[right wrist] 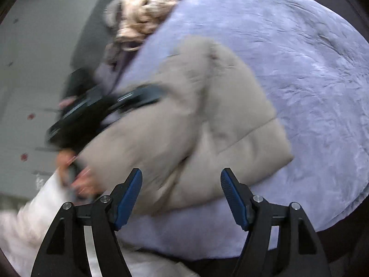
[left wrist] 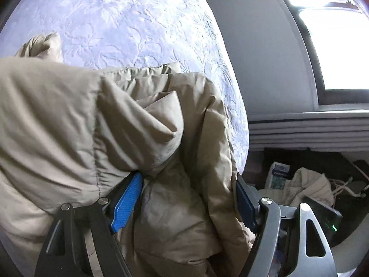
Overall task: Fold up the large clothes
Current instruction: 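Release the coat and press the folded bundle flat with both grippers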
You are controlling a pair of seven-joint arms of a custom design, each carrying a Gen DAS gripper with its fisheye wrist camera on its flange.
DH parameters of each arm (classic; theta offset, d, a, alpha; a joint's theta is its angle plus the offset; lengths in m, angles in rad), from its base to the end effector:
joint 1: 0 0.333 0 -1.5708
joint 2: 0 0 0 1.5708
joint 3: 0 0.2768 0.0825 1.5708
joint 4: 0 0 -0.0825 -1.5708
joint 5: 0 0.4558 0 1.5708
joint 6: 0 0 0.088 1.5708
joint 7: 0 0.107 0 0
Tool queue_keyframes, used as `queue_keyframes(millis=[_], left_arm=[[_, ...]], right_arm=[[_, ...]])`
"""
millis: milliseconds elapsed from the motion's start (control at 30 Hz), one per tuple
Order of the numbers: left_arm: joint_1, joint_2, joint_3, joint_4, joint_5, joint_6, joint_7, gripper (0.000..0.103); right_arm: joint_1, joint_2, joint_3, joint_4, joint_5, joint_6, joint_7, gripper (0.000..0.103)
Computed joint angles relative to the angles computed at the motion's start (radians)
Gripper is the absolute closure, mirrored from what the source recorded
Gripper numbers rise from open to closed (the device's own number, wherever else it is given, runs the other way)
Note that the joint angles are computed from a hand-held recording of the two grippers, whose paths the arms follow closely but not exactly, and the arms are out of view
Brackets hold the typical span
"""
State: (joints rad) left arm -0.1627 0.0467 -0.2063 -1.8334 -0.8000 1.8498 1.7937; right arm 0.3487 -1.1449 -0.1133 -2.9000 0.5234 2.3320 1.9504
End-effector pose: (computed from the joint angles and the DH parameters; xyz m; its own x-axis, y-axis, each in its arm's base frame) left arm 0.5831 -0.2845 0.4598 -0.2611 -0.6672 0.6976 -0.9452 0.3234 -0.0445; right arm 0.3630 0.1059 0.4797 -0.1923 -0.6975 -0.6903 -0.8933 0.4156 -0.1712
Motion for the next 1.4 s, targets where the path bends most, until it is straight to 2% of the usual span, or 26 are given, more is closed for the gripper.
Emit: queue_keyframes(millis=[33,67,100,167,200,300,367,400,433,500,533,600,700,800,867,933,967,1067,1267,1400], left_arm=[[-0.006,-0.001,-0.005,0.005,0.01,0.005,-0.008,0.027],[-0.013,0.0,-0.01,0.003,0.021,0.02,-0.01,0.027],[-0.028,0.004,-0.022,-0.006,0.034,0.055,-0.019,0.027],[-0.049,0.009,-0.035,0.012,0.085,0.097,-0.05,0.027],[-0.069,0.004,-0.049,0.009,0.113,0.145,-0.067,0.027],[-0.077,-0.082,-0.039,-0.055,0.135,0.24,-0.032,0.027],[-0.072,-0.133,-0.017,-0.093,0.15,0.295,-0.008,0.027],[-0.071,-0.169,-0.012,-0.124,0.182,0.354,-0.016,0.027],[-0.073,-0.173,-0.011,-0.125,0.217,0.395,-0.039,0.027],[-0.06,-0.208,0.003,-0.174,0.293,0.481,-0.074,0.027],[-0.056,-0.218,0.007,-0.2,0.335,0.512,-0.088,0.027],[-0.034,-0.194,0.002,-0.21,0.489,0.536,-0.176,0.027],[-0.029,-0.152,0.025,-0.211,0.473,0.523,-0.197,0.027],[-0.043,-0.113,0.002,-0.201,0.537,0.564,-0.239,0.027],[-0.061,-0.087,-0.017,-0.192,0.585,0.601,-0.24,0.027],[-0.081,-0.055,-0.033,-0.164,0.633,0.613,-0.258,0.027],[-0.089,-0.04,-0.037,-0.158,0.649,0.623,-0.261,0.027],[-0.108,0.015,-0.047,-0.102,0.666,0.619,-0.288,0.027],[-0.131,0.088,-0.052,-0.043,0.726,0.609,-0.336,0.026],[-0.134,0.095,-0.052,-0.047,0.75,0.615,-0.344,0.024]], right_arm=[[0.03,0.004,-0.01,0.015,0.009,-0.002,-0.032,0.028],[0.026,-0.014,-0.012,0.012,0.013,-0.03,-0.057,0.026],[0.056,0.003,-0.024,0.031,0.0,-0.019,-0.069,0.022],[0.076,0.057,-0.007,0.067,0.022,-0.005,-0.104,0.021],[0.087,0.093,0.004,0.083,0.03,0.01,-0.105,0.021],[0.058,0.21,0.067,0.151,-0.016,-0.006,-0.047,0.021],[0.004,0.29,0.13,0.204,-0.103,-0.03,0.031,0.021],[-0.016,0.296,0.146,0.208,-0.135,-0.033,0.063,0.03],[-0.035,0.285,0.156,0.196,-0.162,-0.025,0.092,0.052],[-0.051,0.278,0.156,0.184,-0.195,-0.02,0.13,0.083],[-0.061,0.257,0.153,0.164,-0.206,-0.014,0.152,0.085],[-0.074,0.212,0.156,0.131,-0.236,-0.013,0.183,0.087],[-0.084,0.16,0.172,0.105,-0.291,-0.033,0.222,0.087],[-0.084,0.209,0.182,0.137,-0.33,-0.031,0.248,0.087],[-0.081,0.175,0.179,0.125,-0.39,-0.075,0.286,0.087],[-0.125,0.158,0.197,0.097,-0.367,-0.072,0.277,0.087],[-0.116,0.106,0.169,0.065,-0.388,-0.103,0.299,0.087],[-0.144,0.068,0.13,0.003,-0.374,-0.087,0.32,0.087],[-0.168,0.065,0.06,-0.073,-0.321,-0.036,0.284,0.083],[-0.184,0.069,0.026,-0.038,-0.289,-0.114,0.235,0.076]])
